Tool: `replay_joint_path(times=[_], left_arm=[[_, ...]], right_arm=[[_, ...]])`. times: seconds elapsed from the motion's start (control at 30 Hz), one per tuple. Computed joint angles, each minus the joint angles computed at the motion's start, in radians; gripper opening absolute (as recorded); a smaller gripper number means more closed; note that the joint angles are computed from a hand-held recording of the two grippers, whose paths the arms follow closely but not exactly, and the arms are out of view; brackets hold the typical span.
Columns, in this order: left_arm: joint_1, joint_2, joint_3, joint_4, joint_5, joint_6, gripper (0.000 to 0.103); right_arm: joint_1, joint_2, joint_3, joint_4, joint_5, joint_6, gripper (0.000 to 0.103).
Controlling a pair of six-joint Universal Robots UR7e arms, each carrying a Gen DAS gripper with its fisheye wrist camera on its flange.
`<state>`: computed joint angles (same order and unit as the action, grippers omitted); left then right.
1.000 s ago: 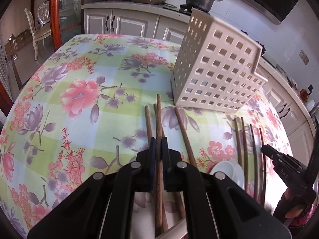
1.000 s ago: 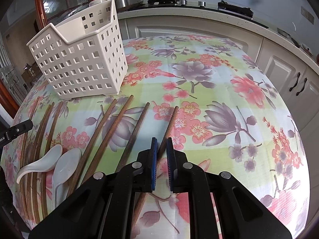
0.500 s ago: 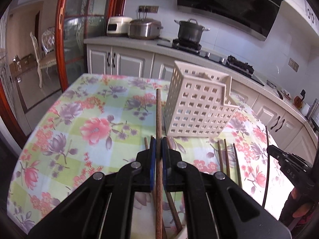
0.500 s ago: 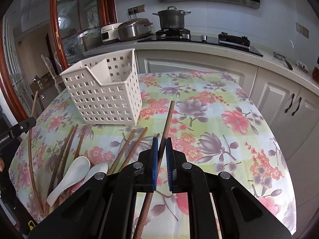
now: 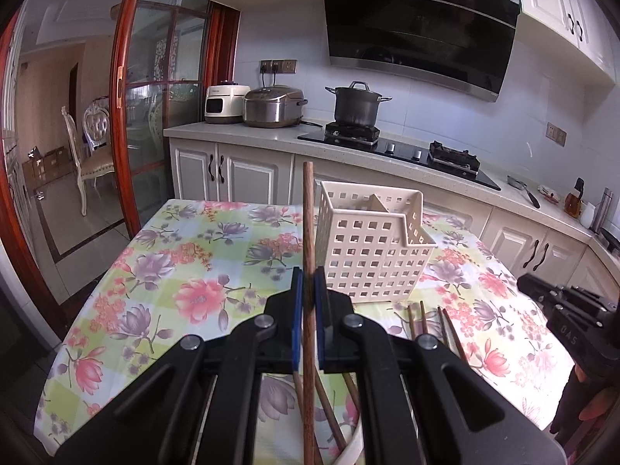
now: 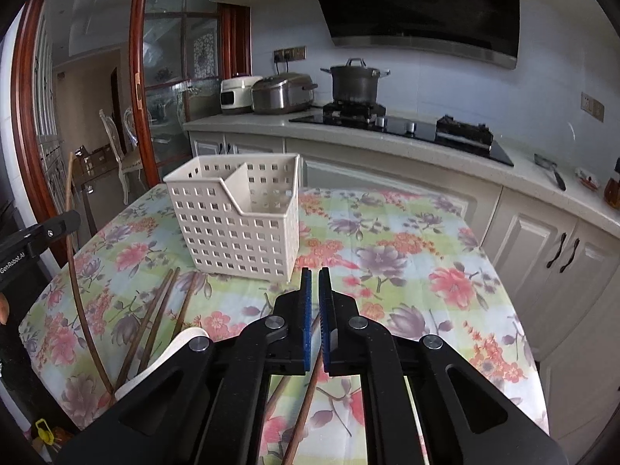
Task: Organize utensils
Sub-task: 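Close the left tool on one chopstick while the right tool grasps another chopstick, then lift both held chopsticks upright and carry them over the white caddy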
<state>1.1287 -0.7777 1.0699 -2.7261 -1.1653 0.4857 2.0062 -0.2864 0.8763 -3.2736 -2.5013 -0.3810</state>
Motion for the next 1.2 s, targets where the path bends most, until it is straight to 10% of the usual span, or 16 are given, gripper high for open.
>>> replay_joint_path(times=[0.23,0.53,0.7,1.2], left_arm=[[0.004,-0.003,0.004,0.003,-0.007,0.002,0.006],[0.004,-0.006,0.011,0.0,-0.027,0.016,0.006],[0.004,-0.01,0.016,-0.007,-0.033,0.017,0.006],[-0.009,-0.036,0.051,-0.033,-0.048,0.052,0.006]], right_arm=[[-0.059,-0.05,0.075,0.27,0.0,0.261,0.033],[-0.098,0.001,-0.01,0.493,-0.037,0.365,0.022],[-0.097,0.033,-0.06,0.483,-0.05,0.299,0.007],[0.012,0.027,-0.02,-0.123,0.073,-0.131,0.006]])
